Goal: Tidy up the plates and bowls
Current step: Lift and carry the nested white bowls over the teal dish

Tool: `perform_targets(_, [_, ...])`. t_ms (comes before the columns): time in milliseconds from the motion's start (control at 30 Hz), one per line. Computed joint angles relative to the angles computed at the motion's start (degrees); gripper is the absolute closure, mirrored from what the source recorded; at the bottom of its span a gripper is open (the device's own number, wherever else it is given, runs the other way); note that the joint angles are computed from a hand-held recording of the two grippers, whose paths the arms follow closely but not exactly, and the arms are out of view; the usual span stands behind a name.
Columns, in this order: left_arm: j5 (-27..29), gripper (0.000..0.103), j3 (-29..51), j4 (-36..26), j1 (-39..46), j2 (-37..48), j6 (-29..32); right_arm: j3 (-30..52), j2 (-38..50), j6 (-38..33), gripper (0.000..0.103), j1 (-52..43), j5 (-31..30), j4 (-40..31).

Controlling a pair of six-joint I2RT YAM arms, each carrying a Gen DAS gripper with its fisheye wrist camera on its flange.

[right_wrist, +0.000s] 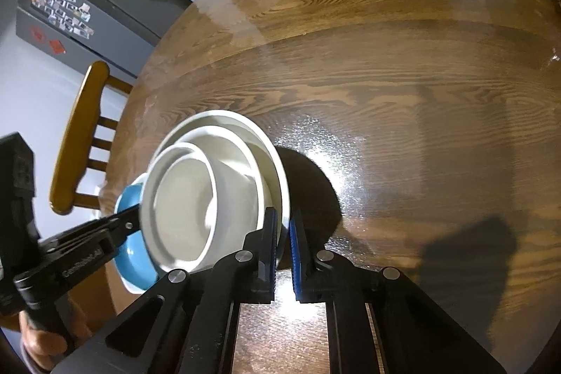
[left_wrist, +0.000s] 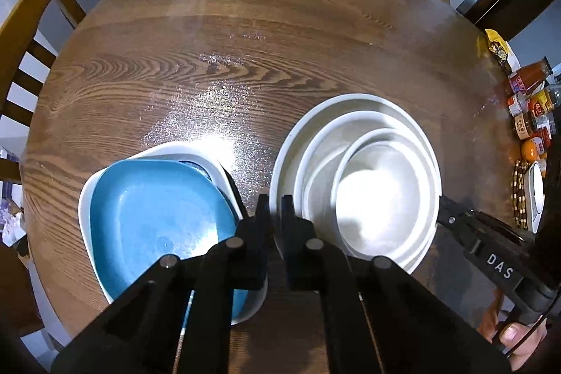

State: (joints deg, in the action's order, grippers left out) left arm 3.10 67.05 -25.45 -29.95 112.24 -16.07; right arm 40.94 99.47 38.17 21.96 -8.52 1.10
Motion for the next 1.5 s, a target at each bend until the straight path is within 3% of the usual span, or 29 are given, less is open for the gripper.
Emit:
perform_targets(133, [-0.1, 0.102, -1.4, 0.5, -0.2, -1.1, -0.3, -0.7, -0.4, 0.4, 0.092, -0.5, -0.8, 0.4])
perform_targets(967, [-5.6, 0.101, -11.7, 7.6, -2.7, -13.4, 1.2, -6.1, -16.4, 2.2, 0.092, 6.4, 8.9, -4.7])
perform_targets(1500, [-5.9, 0.101, -18.4, 8.8, 4.1, -21.7, 3.0, 3.7, -10.3, 3.4, 0.092, 15.0, 12.9, -8.1])
